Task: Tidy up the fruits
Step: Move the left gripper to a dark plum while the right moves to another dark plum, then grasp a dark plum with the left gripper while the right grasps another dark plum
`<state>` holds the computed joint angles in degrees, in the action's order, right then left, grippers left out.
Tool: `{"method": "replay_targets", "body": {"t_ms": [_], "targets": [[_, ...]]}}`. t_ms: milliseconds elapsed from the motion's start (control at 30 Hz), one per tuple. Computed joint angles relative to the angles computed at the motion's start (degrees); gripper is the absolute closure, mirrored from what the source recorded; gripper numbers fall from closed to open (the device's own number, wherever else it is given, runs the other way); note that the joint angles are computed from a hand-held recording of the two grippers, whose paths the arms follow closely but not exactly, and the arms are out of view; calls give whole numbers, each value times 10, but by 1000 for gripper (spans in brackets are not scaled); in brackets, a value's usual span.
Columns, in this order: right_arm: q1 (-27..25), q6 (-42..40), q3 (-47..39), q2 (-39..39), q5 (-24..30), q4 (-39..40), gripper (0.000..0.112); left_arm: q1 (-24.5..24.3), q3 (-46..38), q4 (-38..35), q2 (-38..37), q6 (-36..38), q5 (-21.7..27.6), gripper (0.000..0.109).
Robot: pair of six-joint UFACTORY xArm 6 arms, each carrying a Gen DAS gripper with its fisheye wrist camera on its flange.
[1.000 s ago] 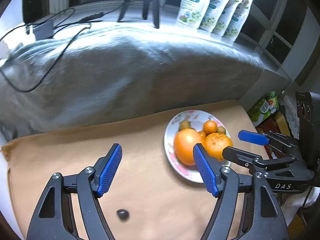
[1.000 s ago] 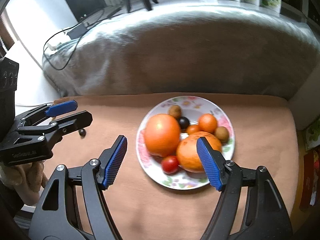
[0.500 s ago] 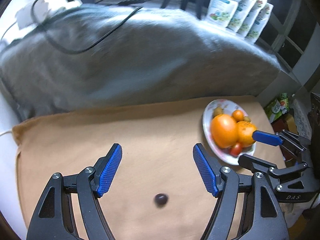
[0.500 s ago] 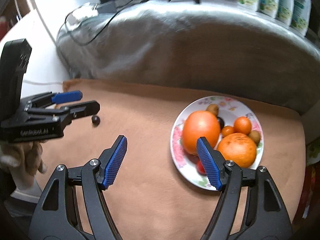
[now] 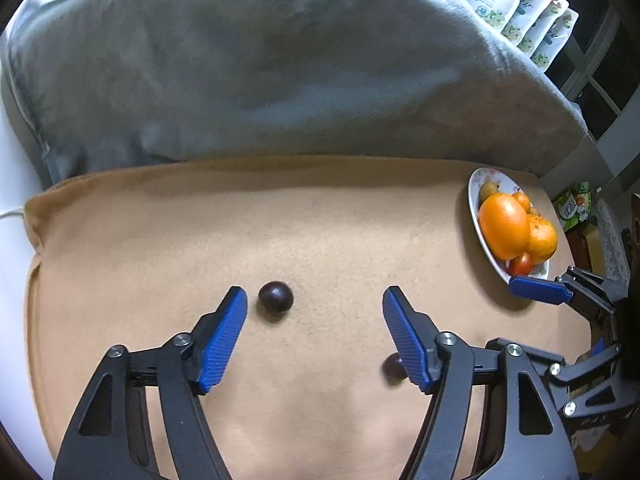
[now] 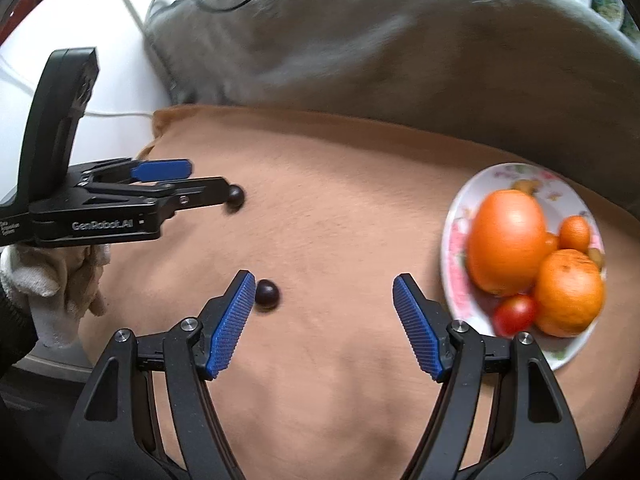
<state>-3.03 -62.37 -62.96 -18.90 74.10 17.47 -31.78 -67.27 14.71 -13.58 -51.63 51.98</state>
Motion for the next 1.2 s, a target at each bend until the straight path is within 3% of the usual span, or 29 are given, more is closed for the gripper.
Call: {"method": "replay_targets", "body": {"t_ms": [367,1200], "targets": [[34,5,49,-14,7,-21,61,26,60,-53,-22,16,-44,66],[79,41,108,-16,-45,-56,80,44,63,-88,15,63,-87,79]]}}
